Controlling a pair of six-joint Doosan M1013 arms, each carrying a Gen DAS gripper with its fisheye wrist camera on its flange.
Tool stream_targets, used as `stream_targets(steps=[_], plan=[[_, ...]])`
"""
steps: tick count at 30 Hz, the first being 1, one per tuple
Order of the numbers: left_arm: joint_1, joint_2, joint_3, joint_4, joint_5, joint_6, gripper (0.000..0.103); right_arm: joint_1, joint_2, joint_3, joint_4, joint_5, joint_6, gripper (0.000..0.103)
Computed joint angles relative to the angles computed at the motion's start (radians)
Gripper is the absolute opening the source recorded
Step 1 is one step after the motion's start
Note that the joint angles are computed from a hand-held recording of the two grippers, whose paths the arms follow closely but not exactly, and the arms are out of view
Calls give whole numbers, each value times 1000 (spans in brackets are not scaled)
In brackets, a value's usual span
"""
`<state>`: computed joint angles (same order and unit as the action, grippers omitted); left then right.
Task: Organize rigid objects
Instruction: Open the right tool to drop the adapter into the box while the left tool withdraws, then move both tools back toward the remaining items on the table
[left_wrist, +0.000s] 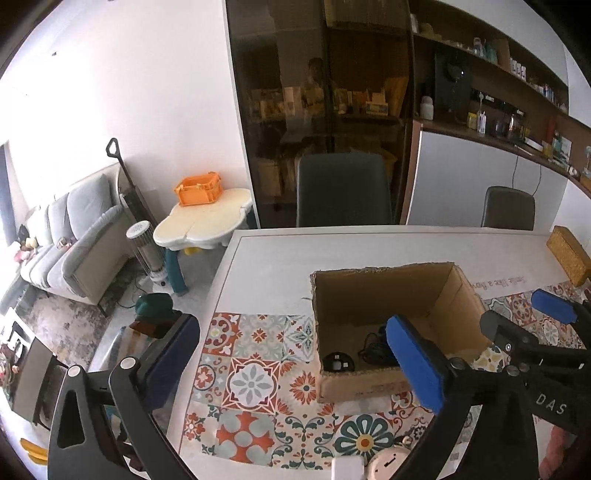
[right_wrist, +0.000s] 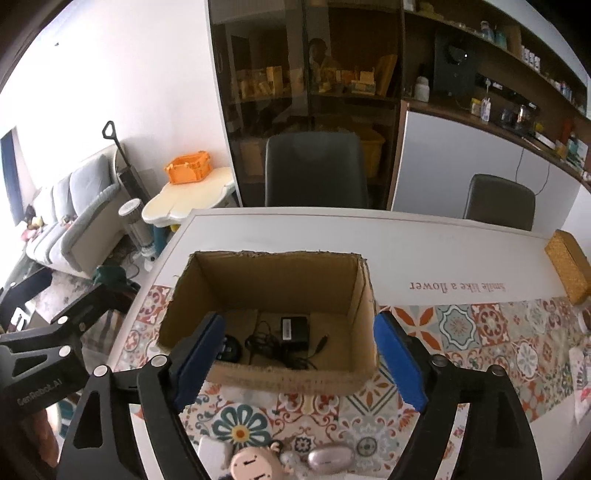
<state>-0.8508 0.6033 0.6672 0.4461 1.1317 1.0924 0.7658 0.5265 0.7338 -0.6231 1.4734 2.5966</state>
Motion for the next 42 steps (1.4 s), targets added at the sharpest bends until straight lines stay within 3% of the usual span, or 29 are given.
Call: stream_targets(steps=[16,23,42], plan=[[-22,-140,243,17,-52,-112,103,75,-53,90,-40,-15,75,85],[-34,-185,338,53,-36,-151,103,101,-64,127,-10,-16,81,85],[-31,-240,482,-53,41,-190,103,123,-55,170,172,-22,26,85]])
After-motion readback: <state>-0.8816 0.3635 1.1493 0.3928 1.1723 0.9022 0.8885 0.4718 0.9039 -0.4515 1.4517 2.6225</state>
